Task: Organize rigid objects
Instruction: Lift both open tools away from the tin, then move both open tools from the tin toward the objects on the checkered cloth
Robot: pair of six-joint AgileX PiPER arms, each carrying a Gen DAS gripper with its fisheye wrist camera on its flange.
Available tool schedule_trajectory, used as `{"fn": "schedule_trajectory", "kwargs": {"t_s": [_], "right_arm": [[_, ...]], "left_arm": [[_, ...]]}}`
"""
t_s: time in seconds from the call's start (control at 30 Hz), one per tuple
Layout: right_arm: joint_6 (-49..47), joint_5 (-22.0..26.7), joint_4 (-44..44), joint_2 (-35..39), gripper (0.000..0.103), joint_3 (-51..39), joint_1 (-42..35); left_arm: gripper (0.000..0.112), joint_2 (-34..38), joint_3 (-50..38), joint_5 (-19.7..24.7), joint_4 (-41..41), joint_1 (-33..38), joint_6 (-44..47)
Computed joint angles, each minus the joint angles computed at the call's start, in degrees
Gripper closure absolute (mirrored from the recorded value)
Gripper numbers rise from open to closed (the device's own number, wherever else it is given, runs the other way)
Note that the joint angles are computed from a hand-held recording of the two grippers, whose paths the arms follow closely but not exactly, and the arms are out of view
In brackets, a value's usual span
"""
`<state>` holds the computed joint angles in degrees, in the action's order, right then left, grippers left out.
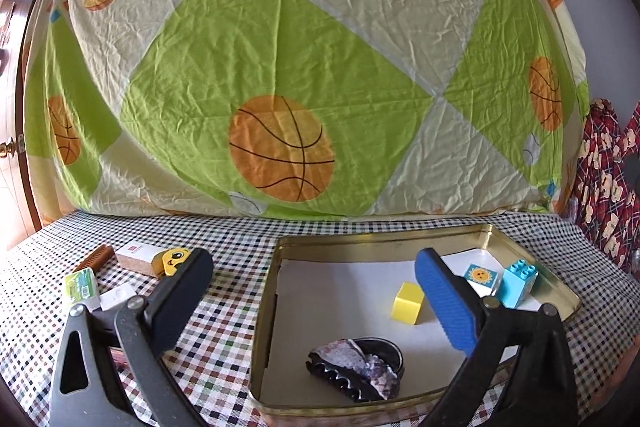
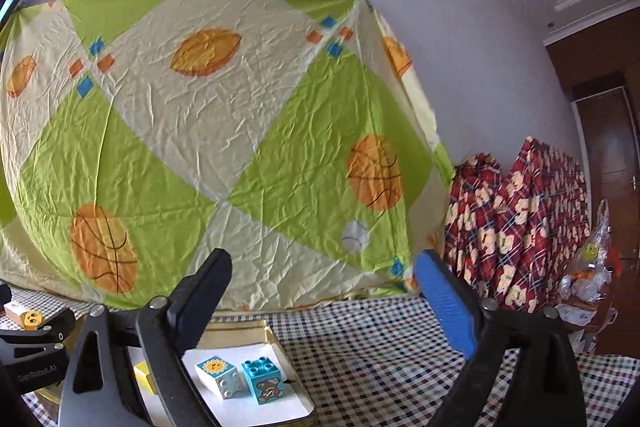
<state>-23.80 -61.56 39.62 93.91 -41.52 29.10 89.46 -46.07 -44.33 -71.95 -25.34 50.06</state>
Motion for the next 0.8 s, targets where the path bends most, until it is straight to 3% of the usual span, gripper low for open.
{"fn": "schedule_trajectory", "kwargs": {"t_s": [0.27,0.47,0.57,0.7,0.8], "right_arm": [[2.44,-8.15,2.54,-0.7,0.001,3.33,2.62],[0.63,-6.61,3.71,-1.2,0.001,2.85,3.39],[1.14,-3.55,3.84,-2.05,0.001,2.63,3.24],[-0.49,-4.44,5.4,-1.96,0.001,2.68,4.56],[-0.95,0.11,4.97,-2.79,0.001,2.0,4.71]], "left_arm": [[0.01,-1.96,2.43,-0.39,0.71,-0.88,-0.73],[0.01,-4.96,5.54,0.84,2.28,-1.34,-1.05],[0.01,-6.61,7.34,1.3,3.26,-0.86,-2.04],[0.01,-9.26,9.95,2.85,5.36,1.65,-2.95],[0.01,-11.14,11.86,3.54,7.41,3.88,-3.15]]}}
